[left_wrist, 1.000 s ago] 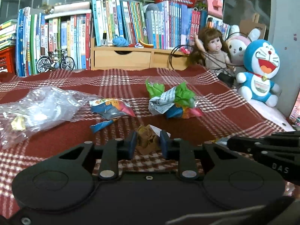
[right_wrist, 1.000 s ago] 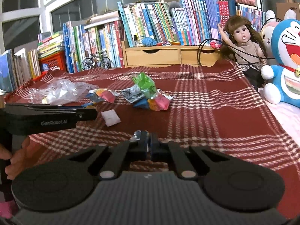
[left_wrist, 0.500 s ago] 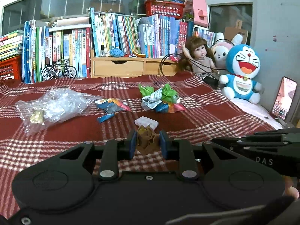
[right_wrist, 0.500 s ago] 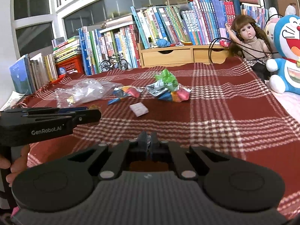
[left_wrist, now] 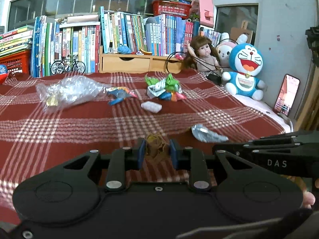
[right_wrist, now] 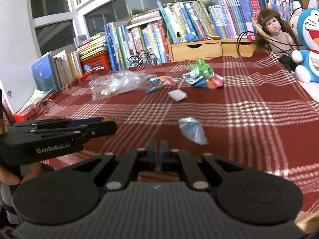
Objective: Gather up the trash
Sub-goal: 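Grasp the clear plastic scrap with the right tool, then carry the brown wrapper and plastic scrap in both tools over the black bin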
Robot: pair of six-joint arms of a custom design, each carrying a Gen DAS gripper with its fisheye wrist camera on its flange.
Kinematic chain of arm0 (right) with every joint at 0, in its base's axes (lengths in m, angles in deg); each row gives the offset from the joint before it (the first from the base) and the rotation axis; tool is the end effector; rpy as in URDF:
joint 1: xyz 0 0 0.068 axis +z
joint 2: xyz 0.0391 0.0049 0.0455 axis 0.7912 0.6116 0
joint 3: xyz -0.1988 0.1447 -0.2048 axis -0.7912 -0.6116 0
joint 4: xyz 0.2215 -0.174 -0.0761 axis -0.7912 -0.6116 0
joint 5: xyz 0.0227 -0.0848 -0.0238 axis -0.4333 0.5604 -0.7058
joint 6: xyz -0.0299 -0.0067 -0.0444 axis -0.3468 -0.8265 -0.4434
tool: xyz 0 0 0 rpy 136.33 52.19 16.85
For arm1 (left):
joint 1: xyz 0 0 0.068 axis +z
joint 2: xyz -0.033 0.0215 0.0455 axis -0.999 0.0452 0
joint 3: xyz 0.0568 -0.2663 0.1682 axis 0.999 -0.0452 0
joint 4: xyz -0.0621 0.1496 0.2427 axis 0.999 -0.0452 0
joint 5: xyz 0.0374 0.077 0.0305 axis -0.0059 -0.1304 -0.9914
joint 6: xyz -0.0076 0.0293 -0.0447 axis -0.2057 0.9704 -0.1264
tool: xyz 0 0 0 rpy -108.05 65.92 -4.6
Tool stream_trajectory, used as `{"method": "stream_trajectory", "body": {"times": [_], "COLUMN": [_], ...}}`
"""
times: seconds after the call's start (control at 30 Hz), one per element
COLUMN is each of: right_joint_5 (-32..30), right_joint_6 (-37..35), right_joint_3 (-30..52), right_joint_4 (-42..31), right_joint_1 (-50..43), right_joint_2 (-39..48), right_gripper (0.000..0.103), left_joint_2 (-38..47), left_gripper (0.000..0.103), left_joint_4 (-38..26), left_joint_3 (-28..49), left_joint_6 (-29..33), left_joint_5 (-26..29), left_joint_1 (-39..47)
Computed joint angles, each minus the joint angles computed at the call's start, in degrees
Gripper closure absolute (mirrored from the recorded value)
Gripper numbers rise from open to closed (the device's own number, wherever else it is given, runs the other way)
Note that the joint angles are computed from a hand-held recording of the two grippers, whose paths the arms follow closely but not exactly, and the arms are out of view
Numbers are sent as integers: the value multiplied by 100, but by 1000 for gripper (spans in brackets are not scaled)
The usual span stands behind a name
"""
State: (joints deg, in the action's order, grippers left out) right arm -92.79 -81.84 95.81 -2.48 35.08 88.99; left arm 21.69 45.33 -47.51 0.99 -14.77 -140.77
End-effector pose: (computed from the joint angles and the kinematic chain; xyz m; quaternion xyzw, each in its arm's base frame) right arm 0.1671 -0.0270 0.2371 -0.1358 0.8520 0.1992 0.4646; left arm 0.1370 -0.1548 0.2615 0.0951 0.8474 -0.1241 0.5074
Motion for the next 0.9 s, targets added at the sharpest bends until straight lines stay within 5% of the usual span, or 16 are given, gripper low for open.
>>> {"method": "stream_trajectory", "body": {"times": [0.13,0.23,0.27,0.3,0.33,0.57,0.67,0.9], "right_joint_5": [171,792,1007,1174,1261,2294,2483,1961], "right_joint_6": [-35,281,329,356,361,348,503,580], "right_joint_3": [-111,-204,-210,-198,-177,26,122,-80], "right_joint_4": [-41,556,786,987,1152,2126,2220,2065], "right_joint_1": [81,373,481,589,665,1459,1512,1038], "right_joint_2": [-311,-401,-314,-167,2,1378,1792,1334], "right_gripper": [95,84,55,38,36,34,70,80], "left_joint_2": [-182,-166,-164,-161,-103,130,133,33], "left_gripper": [78,78,78,78,78,78,78,78], "left_joint_4": [-205,-215,-200,-171,-118,138,200,168], "left_joint_3": [-99,-64,-58,-59,-33,-51,-103,-179], "left_joint_6": [-46,-86,-98,-89,-52,52,45,0], "left_joint_5": [-252,-230,-200,-175,-153,-18,33,105], "left_joint_1": [-250,-167,-124,-78,-31,175,234,237]}}
